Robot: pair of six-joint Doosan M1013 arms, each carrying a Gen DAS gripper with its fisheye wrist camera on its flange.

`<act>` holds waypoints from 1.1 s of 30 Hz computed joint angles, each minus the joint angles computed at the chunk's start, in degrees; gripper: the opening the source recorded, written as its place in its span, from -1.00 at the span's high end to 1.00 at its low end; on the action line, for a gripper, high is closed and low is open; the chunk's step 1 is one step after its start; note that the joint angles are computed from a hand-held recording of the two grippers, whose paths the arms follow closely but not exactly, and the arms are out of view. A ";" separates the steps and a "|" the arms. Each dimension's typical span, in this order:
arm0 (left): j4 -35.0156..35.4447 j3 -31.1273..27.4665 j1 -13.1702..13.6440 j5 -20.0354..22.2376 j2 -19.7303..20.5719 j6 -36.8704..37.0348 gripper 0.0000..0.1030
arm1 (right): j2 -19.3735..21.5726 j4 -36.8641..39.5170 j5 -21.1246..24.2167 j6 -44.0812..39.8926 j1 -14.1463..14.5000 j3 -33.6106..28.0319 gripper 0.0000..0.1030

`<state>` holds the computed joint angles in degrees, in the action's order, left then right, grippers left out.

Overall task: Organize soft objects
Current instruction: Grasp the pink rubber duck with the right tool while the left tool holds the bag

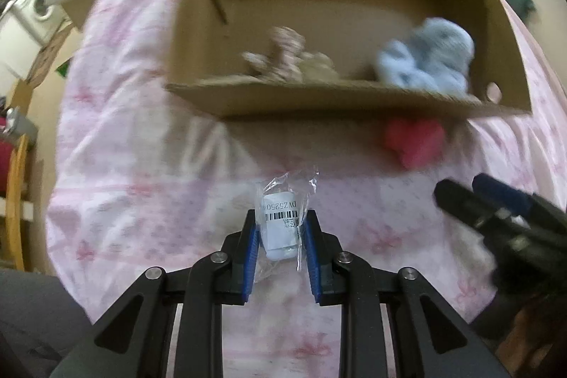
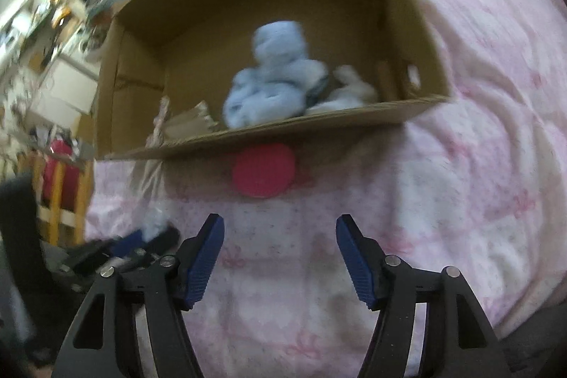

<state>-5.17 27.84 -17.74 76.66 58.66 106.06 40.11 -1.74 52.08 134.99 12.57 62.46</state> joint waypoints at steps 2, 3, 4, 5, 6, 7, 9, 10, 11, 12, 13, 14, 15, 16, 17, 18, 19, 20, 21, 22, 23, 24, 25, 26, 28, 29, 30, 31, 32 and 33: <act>1.15 -0.05 0.06 -1.23 -0.10 -1.31 0.57 | 1.20 -5.14 0.87 2.12 1.13 -1.29 -0.34; 1.71 -0.39 0.17 -1.67 0.00 -1.88 0.57 | 1.73 -7.07 1.00 3.25 1.54 -1.72 -0.34; 1.89 -0.91 0.34 -1.67 0.21 -2.21 0.57 | 2.08 -7.98 0.82 3.72 1.74 -1.91 -0.34; 1.82 -1.24 0.49 -1.67 0.34 -2.64 0.57 | 2.65 -8.64 0.91 3.84 1.91 -2.42 -0.34; 1.79 -1.35 0.76 -1.63 0.29 -2.60 0.57 | 3.25 -9.34 1.71 3.71 2.06 -3.16 -0.34; 2.18 -0.31 0.30 -2.48 -0.08 -3.07 0.57 | 3.94 -10.58 2.98 3.87 2.26 -4.11 -0.34; 2.34 0.24 0.37 -2.83 -0.39 -2.73 0.57 | 4.57 -11.71 2.68 3.83 2.33 -4.73 -0.34; 2.42 0.41 0.15 -2.95 -0.40 -2.89 0.57 | 4.95 -12.37 3.14 3.87 2.42 -5.33 -0.34; 2.42 0.86 0.13 -3.13 -0.63 -2.92 0.57 | 5.36 -12.89 3.45 3.87 2.46 -5.95 -0.34; 2.30 0.50 0.07 -2.89 -0.40 -3.11 0.57 | 5.61 -13.11 3.24 3.84 2.45 -6.25 -0.34; 2.14 0.49 0.35 -2.91 -0.29 -2.95 0.57 | 5.93 -13.20 3.62 3.89 2.40 -6.72 -0.34; 2.32 -0.01 0.36 -2.65 -0.12 -3.08 0.57 | 6.22 -13.17 3.82 4.03 2.34 -7.13 -0.34; 2.53 0.06 0.22 -2.76 -0.17 -3.30 0.57 | 6.19 -12.96 3.56 3.98 2.20 -7.05 -0.34; 2.69 -0.43 0.18 -2.46 0.05 -3.42 0.57 | 6.30 -12.85 3.37 3.98 2.11 -7.16 -0.34; 2.80 -0.53 0.16 -2.31 0.12 -3.65 0.57 | 6.41 -12.74 3.14 3.78 2.03 -7.28 -0.34; 2.79 -1.00 0.19 -1.90 0.39 -3.90 0.57 | 6.52 -12.57 2.98 3.51 1.93 -7.44 -0.34; 2.87 -1.35 0.20 -1.57 0.61 -4.10 0.57 | 6.63 -12.32 2.82 3.21 1.73 -7.72 -0.34; 3.01 -1.28 0.19 -1.60 0.58 -4.18 0.57 | 6.68 -12.12 2.57 3.13 1.63 -7.84 -0.24; 3.15 -1.43 0.19 -1.57 0.71 -4.27 0.57 | 6.75 -11.63 2.47 2.69 1.41 -8.03 -0.15; 3.19 -1.58 0.20 -1.53 0.83 -4.34 0.57 | 6.56 -11.12 2.23 2.12 1.03 -7.59 -0.08; 3.22 -1.60 0.19 -1.57 0.84 -4.46 0.57 | 6.55 -10.80 2.11 2.04 0.92 -7.60 -0.08; 3.20 -1.75 0.20 -1.57 0.93 -4.61 0.57 | 6.49 -10.56 1.93 1.95 0.85 -7.54 -0.07; 3.11 -1.93 0.22 -1.55 1.02 -4.71 0.57 | 6.42 -10.35 1.86 1.68 0.79 -7.46 -0.07; 2.98 -2.14 0.25 -1.65 1.11 -4.91 0.57 | 6.31 -10.04 1.97 1.26 0.73 -7.36 -0.07; 2.71 -2.27 0.27 -1.85 1.14 -5.05 0.57 | 5.88 -9.22 2.06 0.46 0.54 -6.92 -0.07; 2.61 -2.22 0.26 -2.10 1.09 -4.93 0.57 | 5.82 -9.11 2.47 0.55 0.62 -7.02 -0.07; 2.65 -1.90 0.22 -2.51 0.92 -4.77 0.57 | 5.62 -8.72 2.57 0.53 0.58 -6.83 -0.07; 2.72 -1.65 0.19 -2.77 0.78 -4.63 0.57 | 5.40 -8.36 2.17 0.78 0.73 -6.32 -0.07; 2.72 -1.25 0.14 -3.13 0.57 -4.36 0.57 | 5.11 -7.91 1.85 0.89 0.74 -5.96 -0.07; 2.62 -1.08 0.14 -3.29 0.47 -4.18 0.57 | 4.85 -7.57 1.56 0.97 0.76 -5.65 -0.07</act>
